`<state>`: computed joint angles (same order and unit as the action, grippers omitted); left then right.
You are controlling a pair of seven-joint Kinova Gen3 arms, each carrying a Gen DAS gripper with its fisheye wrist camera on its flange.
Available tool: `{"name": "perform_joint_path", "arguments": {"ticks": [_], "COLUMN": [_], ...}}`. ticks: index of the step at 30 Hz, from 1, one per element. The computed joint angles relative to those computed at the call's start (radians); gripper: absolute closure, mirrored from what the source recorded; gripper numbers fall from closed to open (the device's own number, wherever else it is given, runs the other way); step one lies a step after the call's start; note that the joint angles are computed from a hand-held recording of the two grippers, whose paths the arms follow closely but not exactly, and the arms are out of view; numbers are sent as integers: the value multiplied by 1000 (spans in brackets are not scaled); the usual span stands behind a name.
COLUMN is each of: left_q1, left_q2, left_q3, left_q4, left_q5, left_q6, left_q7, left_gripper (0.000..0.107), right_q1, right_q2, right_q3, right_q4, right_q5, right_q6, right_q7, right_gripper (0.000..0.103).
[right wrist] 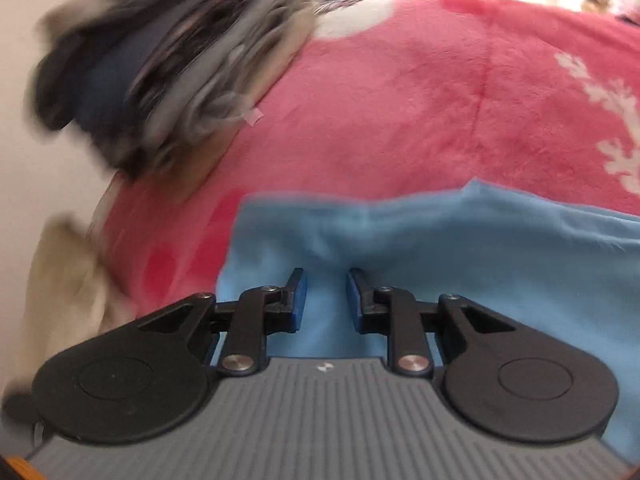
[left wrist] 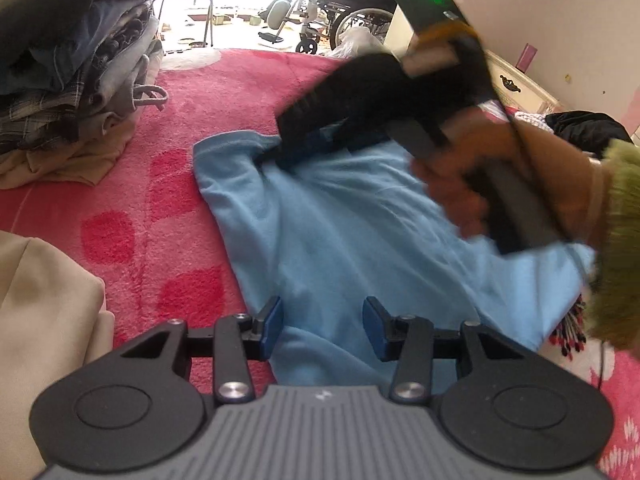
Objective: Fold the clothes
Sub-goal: 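Open both grippers and lay the folded shirt flat on the bed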
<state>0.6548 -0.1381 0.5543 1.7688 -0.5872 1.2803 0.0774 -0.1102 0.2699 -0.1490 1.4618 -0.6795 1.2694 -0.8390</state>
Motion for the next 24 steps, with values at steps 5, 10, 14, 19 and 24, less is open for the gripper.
{"name": "perform_joint_path", "arguments": {"ticks": [5,10,14,19,24], "left_q1": [3,22,46,79,97], "left_q2": [7,26,46,69,78], "left_q3": [1,1,-10,-31,-53], "left_q4": [-7,-18,-24,-37,-41], "left_q5": [-4,-20,-26,-34,-39], "left_q6": [7,23,44,70,79], "left_q7": [9,5,-6,-13,-1], "left_gripper": [62,61,61,61,60], "right_q1": [147,330,281,248,264], "right_q2": [-21,-26,-22,88,130], "right_q3": [-35,-34,110,151,186], "right_q4": [58,-42,-145,-199,-166], "right_q5": [-201,-162,-2,104,-35], "right_q6": [-143,19,76,-21,-224], "right_q7": [-134,-108,-63,-162,-244], "right_gripper": [81,81,78,79,78]}}
